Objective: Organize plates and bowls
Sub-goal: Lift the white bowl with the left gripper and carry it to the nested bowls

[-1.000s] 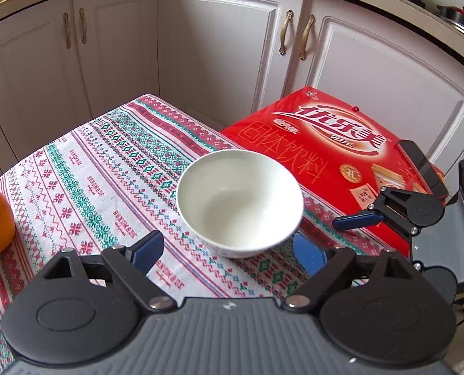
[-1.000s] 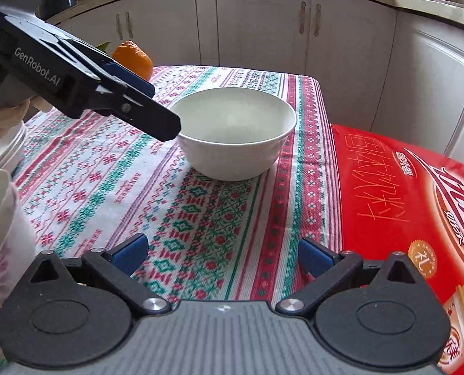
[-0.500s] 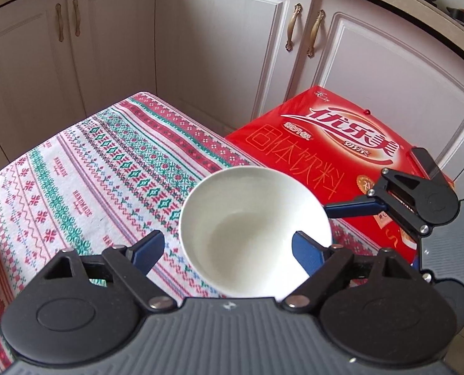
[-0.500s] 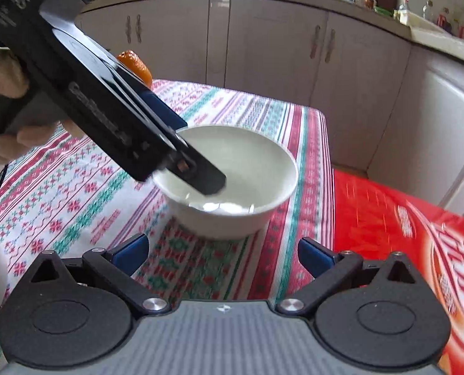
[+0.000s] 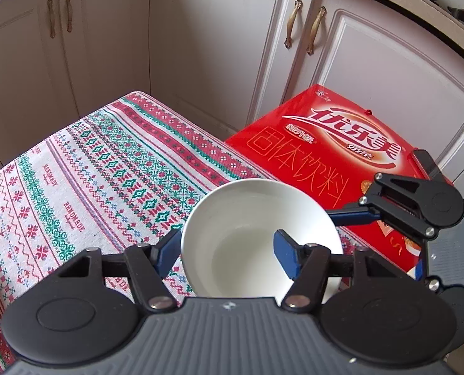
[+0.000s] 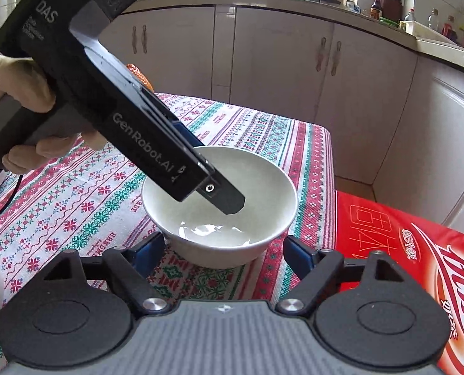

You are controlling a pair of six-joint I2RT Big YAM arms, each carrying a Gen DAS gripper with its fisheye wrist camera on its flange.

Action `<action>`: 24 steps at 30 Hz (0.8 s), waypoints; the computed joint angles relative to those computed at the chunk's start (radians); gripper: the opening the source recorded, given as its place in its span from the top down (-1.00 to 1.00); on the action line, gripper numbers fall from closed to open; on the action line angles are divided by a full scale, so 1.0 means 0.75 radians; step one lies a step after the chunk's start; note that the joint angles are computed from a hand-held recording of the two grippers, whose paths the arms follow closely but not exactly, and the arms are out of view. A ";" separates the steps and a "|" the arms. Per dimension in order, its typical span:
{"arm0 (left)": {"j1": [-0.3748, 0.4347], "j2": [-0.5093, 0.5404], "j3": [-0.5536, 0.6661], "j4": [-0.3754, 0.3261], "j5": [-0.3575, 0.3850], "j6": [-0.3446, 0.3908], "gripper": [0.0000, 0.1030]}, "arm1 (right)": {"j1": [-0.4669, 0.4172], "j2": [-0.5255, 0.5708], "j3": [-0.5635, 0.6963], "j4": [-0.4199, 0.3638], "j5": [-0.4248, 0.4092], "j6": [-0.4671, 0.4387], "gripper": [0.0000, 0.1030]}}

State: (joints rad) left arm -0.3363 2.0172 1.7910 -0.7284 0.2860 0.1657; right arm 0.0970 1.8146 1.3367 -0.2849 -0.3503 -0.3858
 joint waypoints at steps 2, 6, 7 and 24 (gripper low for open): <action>0.001 0.004 0.006 -0.005 0.001 0.002 -0.20 | -0.003 0.000 0.002 -0.004 -0.004 0.001 -0.69; 0.003 0.011 0.014 -0.014 0.011 0.011 -0.16 | -0.005 -0.003 0.004 -0.008 -0.017 0.008 -0.68; 0.004 0.013 0.017 -0.018 0.015 0.012 -0.16 | -0.006 -0.002 0.008 -0.015 -0.026 0.009 -0.68; -0.001 -0.062 -0.066 -0.003 0.026 0.015 -0.10 | 0.003 -0.063 -0.029 -0.045 -0.020 0.007 -0.65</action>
State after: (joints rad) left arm -0.3370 1.9704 1.7417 -0.7303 0.3055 0.1769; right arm 0.0989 1.7676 1.3153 -0.3186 -0.3653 -0.3802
